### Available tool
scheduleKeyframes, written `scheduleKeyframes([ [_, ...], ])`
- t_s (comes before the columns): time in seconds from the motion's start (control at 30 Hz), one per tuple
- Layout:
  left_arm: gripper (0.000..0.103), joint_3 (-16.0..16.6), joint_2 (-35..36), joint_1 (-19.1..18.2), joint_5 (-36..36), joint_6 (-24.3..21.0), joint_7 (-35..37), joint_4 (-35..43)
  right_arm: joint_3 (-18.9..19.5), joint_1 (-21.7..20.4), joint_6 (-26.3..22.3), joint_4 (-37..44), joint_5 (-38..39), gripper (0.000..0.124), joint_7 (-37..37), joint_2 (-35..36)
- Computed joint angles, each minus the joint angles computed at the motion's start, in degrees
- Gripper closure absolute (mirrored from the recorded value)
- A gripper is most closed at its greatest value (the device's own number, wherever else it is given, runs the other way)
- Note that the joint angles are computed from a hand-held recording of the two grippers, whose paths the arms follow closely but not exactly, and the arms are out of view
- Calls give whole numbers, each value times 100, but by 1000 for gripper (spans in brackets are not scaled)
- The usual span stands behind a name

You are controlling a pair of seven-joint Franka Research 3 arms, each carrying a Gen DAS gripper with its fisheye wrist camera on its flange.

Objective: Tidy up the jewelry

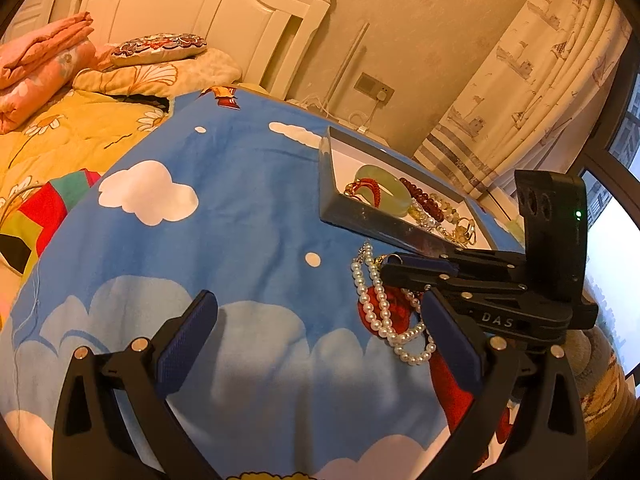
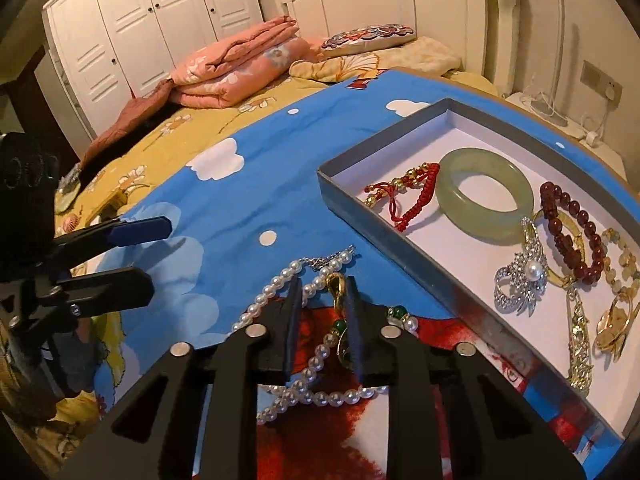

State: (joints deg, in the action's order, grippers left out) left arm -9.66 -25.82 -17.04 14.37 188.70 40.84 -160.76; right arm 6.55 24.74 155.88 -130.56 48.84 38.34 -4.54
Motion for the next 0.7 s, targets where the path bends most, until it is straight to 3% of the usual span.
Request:
scheduleKeyframes([
  [0.13,2,106,47,-101,5,-112,22,56,-9,18,78,-52,134,120,-62,-49],
  [0.33,2,555,193,-630,-120,-672,266,295,-114,120,388,-280,1045,121,-673,-344],
  [0.5,2,118,298,-448,-155,-1455,581,675,-394,159,420,-667,2033,121,-1229,-933],
  [0.6,3,90,497,-636,-367,-1597,843,891,-494,110,408,-900,2238,121,-1325,-1230],
  [0.7,4,-575,699,-100,56,-2025,526,1252,-566,64,380,-1110,2313,121,-1331,-1453],
])
